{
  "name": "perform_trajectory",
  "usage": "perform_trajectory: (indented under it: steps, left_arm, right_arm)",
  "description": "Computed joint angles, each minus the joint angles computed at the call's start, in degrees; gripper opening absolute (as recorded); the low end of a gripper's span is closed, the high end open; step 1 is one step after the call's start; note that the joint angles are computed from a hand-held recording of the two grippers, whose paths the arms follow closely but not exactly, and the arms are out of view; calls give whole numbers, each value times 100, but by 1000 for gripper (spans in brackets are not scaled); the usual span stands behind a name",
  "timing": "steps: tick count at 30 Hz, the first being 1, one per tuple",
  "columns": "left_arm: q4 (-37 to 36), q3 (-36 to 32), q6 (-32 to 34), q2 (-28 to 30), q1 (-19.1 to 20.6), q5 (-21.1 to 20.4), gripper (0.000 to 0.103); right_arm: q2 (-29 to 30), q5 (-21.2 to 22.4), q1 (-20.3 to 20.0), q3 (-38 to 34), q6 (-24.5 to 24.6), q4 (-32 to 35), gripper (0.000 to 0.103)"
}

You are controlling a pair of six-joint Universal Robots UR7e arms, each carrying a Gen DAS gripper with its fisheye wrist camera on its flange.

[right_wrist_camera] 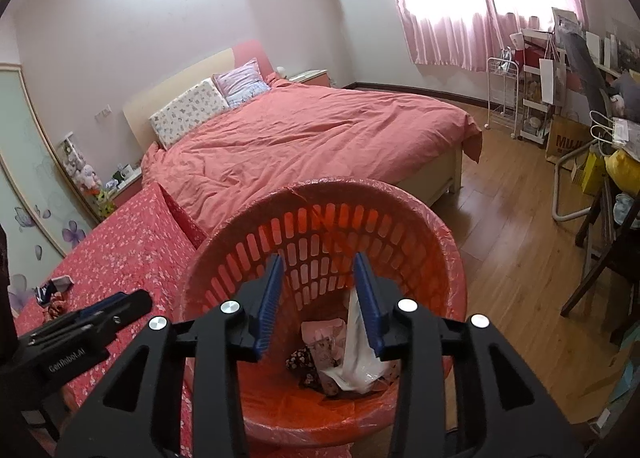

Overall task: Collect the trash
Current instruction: 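Open both grippers to drop the tube and wrapper into the basket, then move the left gripper to the brown plaid scrunchie and grasp it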

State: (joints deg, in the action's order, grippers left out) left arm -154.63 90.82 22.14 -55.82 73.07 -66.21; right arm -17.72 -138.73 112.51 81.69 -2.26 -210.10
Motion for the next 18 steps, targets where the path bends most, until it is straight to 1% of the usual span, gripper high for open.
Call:
perform_trajectory:
  steps: [2, 4, 6, 10, 13, 15, 16, 18]
  left_arm:
    - [-47, 34, 57, -68, 36, 119, 51]
    - [-177, 90, 179, -135, 85, 265, 53]
    - [-313, 125, 276, -206, 144, 438, 57]
    - [-329, 21, 290, -302, 313, 679, 59]
    - [-369, -62, 261, -368, 462, 817, 62]
    - [-431, -101, 261, -404, 537, 893, 66]
    - [-477, -131, 270, -429, 580, 953, 67]
    - [-607, -210, 324, -470, 687, 1103, 70]
  right_arm:
    - [6, -40, 16, -12, -23, 41, 40]
    - [58, -96, 48, -94, -91, 50, 46]
    - [98, -143, 71, -149, -197, 41, 47]
    - [206, -214, 135, -325, -289, 198, 51]
    - [300, -238, 191, -467, -365, 312, 51]
    - [368, -249, 235, -573, -432, 414, 52]
    - [403, -255, 258, -629, -460, 461, 56]
    - [500, -274, 311, -762, -604, 471, 60]
